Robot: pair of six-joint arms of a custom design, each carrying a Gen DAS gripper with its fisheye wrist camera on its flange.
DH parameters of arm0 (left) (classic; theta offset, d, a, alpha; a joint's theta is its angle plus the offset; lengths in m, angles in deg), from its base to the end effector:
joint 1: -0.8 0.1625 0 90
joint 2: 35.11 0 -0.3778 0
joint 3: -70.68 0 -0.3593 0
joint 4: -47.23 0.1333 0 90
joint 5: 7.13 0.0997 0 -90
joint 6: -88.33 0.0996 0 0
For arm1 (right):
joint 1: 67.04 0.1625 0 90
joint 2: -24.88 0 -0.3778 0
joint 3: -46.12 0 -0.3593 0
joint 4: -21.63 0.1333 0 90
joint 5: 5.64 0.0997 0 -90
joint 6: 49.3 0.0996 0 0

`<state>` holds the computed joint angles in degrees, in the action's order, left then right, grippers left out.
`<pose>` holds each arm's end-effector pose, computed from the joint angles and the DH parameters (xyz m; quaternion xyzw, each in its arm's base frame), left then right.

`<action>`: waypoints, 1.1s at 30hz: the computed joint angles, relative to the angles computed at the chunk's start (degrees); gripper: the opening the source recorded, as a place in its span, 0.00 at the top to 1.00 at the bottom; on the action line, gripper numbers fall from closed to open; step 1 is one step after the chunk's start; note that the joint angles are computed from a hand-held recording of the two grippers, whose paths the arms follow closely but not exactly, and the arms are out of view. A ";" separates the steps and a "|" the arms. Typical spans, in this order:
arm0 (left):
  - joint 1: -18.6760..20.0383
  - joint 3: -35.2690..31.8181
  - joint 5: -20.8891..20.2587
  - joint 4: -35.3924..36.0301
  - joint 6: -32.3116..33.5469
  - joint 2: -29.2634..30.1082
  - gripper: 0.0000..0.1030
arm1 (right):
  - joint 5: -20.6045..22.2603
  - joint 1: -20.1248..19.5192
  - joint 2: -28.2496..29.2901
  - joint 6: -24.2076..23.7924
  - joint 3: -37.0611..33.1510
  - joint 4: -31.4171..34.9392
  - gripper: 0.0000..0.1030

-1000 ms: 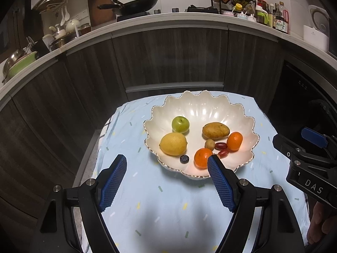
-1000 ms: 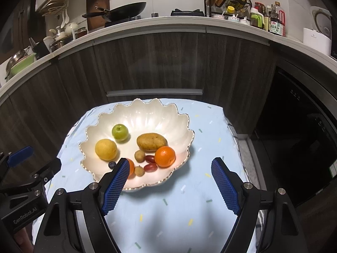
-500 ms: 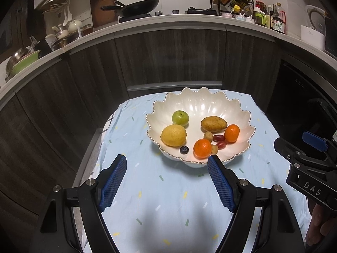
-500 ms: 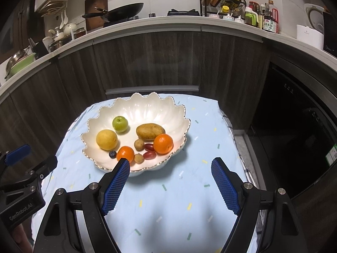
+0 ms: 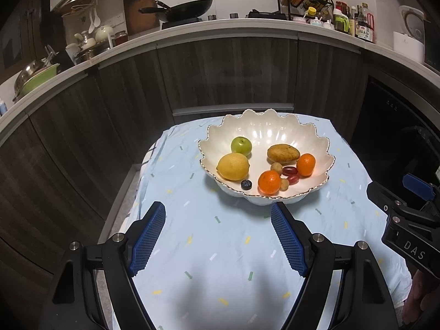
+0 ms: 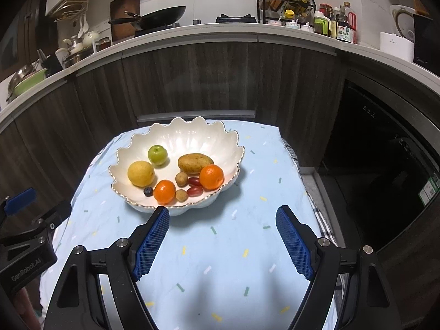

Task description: Organize fruits

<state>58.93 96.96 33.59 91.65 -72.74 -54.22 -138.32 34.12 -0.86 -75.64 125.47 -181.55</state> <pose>-0.1795 -0.6841 0.1285 0.2443 0.8342 -0.3415 0.3575 0.1937 -0.6418 0.0862 0.0887 -0.8236 0.4169 0.3742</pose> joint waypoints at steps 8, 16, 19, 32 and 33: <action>-0.17 7.43 -0.66 -4.23 0.16 -3.83 0.23 | -0.74 0.50 -0.43 -0.03 1.70 -1.49 0.22; -0.05 10.12 -0.87 -4.91 -0.59 -5.46 0.23 | -0.45 0.69 -0.87 1.13 2.84 -0.64 0.22; -0.04 10.75 -0.95 -5.24 -0.75 -5.84 0.23 | -0.38 0.76 -0.76 1.23 2.82 -0.43 0.22; 0.17 10.73 -0.63 -4.81 -1.02 -5.91 0.23 | -0.23 0.70 -0.60 1.35 2.73 -0.11 0.22; 0.15 10.78 -0.70 -4.89 -0.91 -5.91 0.23 | -0.19 0.69 -0.61 1.36 2.73 -0.03 0.22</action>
